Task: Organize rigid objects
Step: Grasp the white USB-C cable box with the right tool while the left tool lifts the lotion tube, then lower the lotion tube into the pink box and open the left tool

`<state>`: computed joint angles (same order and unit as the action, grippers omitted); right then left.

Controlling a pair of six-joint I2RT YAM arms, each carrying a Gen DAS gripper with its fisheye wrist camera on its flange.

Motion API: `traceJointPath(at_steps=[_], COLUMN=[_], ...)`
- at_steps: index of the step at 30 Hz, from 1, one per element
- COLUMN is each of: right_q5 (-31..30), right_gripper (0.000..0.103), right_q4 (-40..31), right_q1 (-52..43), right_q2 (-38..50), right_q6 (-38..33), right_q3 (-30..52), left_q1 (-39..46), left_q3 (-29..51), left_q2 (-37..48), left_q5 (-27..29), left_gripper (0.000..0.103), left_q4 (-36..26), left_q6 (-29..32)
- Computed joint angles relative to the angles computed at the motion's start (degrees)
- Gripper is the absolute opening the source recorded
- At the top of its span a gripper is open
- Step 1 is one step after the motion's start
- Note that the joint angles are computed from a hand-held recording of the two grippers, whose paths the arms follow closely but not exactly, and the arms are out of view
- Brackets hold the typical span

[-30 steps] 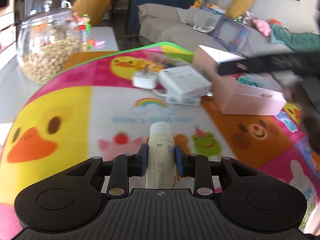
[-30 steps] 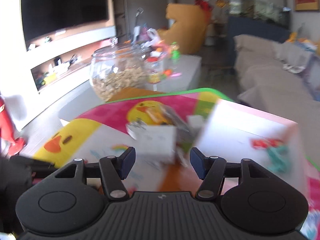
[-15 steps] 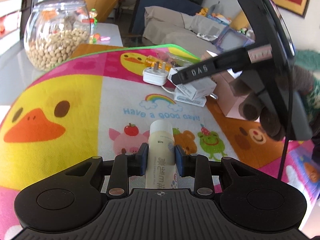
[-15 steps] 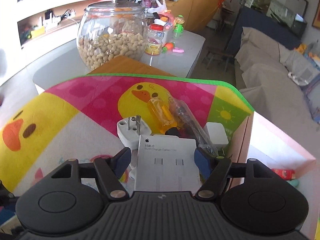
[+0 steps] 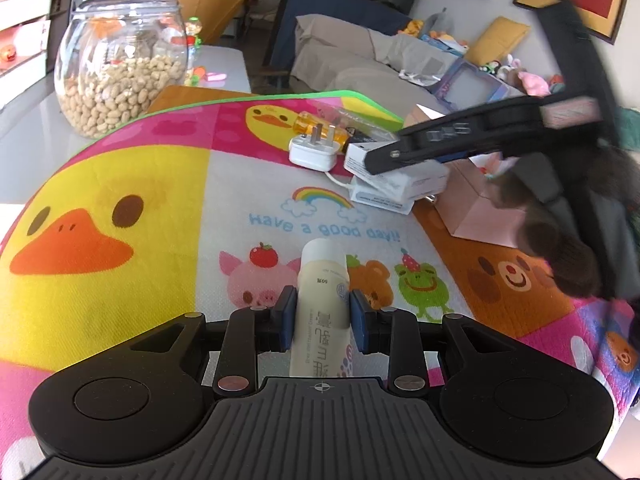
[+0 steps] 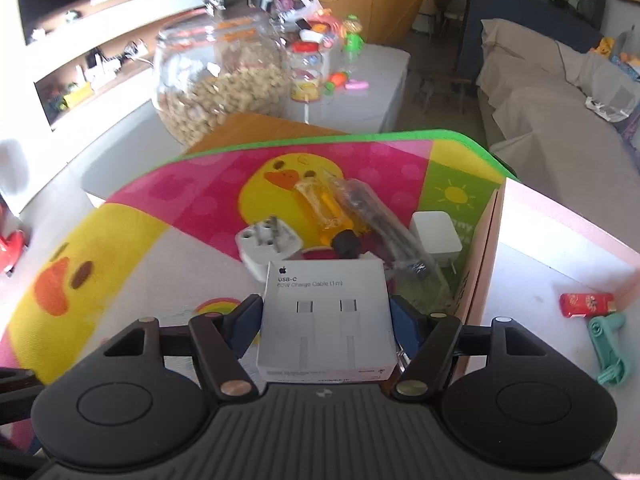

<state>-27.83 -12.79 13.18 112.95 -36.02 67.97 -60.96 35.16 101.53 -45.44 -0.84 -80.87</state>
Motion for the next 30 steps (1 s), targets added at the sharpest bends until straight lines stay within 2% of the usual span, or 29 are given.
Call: traceJointPath(at_steps=[4,6,10,13,15,21,25,27,30], right_q5=[-7.0,-10.1,-14.9,-15.9,-17.2,-26.5,-29.8,-30.7,-30.7], right_gripper=[0.069,0.069,0.069,0.069,0.069,0.069,0.069,0.069,0.069], right_q4=[0.4,0.6,-2.6,3.7,4.3,-6.0,-5.7,-5.0,-4.7], right_q1=[-5.5,-9.3,-18.6,-25.6,-30.1,-42.1,-45.6,-46.4,-46.4], right_q2=[-8.1,-12.2,-15.8,-17.7,-17.0,-12.6,-10.8,-9.6,-7.8], right_q6=[-5.5,-8.3,-14.4,-17.0,-18.2,-23.6,-26.0,-26.1,-25.0], right_q3=[-9.0,-13.3,-17.1,-22.3,-22.2,-15.3,-14.4,-14.0,-12.7], left_q1=[-0.6,-0.7,-1.1,-2.4,-3.0,-1.3,4.1,7.6,13.5], left_q3=[-1.3,-1.3,0.1,3.3,6.4,18.4,29.8,36.4,47.1], left_q2=[-0.7,-0.6,-0.2,0.8,1.4,2.2,5.3,8.4,14.2], left_q5=[0.6,0.6,1.8,2.9,4.1,4.2,3.9,4.6,10.6], left_gripper=[0.031,0.031,0.03,0.03,0.03,0.03,0.03,0.03,0.031], left_q4=[2.2,2.3,4.0,4.2,3.7,1.0,-0.7,-1.4,-3.7], left_q6=[4.8,4.4,8.6,12.9,16.5,31.1,43.2,47.3,50.3])
